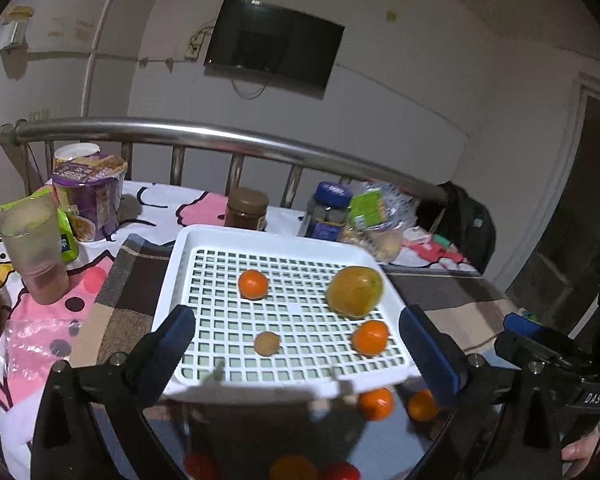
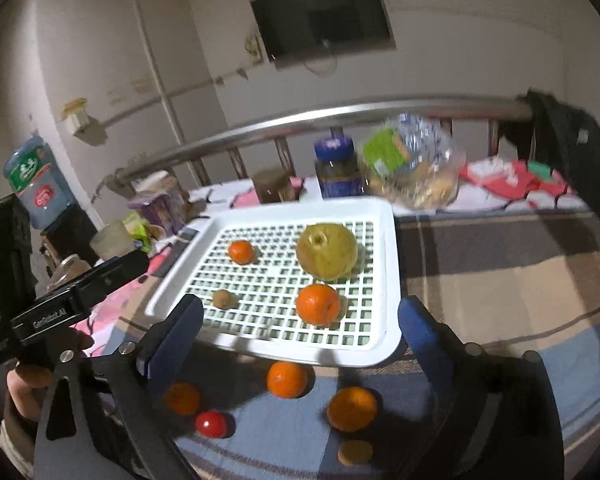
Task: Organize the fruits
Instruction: 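Place the mandarin on the tray with the right gripper while the left gripper places the kiwi, then withdraw both grippers from the tray toward the remaining fruits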
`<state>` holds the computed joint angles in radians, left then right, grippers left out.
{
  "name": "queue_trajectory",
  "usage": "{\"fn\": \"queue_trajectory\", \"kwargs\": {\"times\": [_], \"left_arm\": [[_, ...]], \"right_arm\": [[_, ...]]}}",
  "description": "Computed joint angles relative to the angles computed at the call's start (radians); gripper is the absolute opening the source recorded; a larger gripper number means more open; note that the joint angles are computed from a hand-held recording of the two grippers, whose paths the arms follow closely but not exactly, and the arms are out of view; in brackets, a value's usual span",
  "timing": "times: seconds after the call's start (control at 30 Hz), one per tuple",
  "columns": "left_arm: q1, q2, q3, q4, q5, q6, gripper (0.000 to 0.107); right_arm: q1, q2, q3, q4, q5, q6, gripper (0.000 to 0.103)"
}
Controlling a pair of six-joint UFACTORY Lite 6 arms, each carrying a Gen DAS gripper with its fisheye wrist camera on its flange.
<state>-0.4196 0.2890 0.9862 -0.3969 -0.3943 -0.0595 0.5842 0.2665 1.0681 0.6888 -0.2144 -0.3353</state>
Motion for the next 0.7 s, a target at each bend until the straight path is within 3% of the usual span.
{"fn": "queue_trajectory", "kwargs": {"times": [0.3, 0.7], "left_arm": [[-0.077, -0.172, -0.204, -0.041, -0.068, 0.037, 0.103], [-0.139, -0.242, -0.349, -0.099, -0.12, 0.072, 0.103]], "right_arm": [[0.135, -0.191, -0.183, 0.247, -0.124, -0.241, 0.102], [0.193, -0.245, -0.305, 0.257, -0.189, -0.2, 0.102]]}}
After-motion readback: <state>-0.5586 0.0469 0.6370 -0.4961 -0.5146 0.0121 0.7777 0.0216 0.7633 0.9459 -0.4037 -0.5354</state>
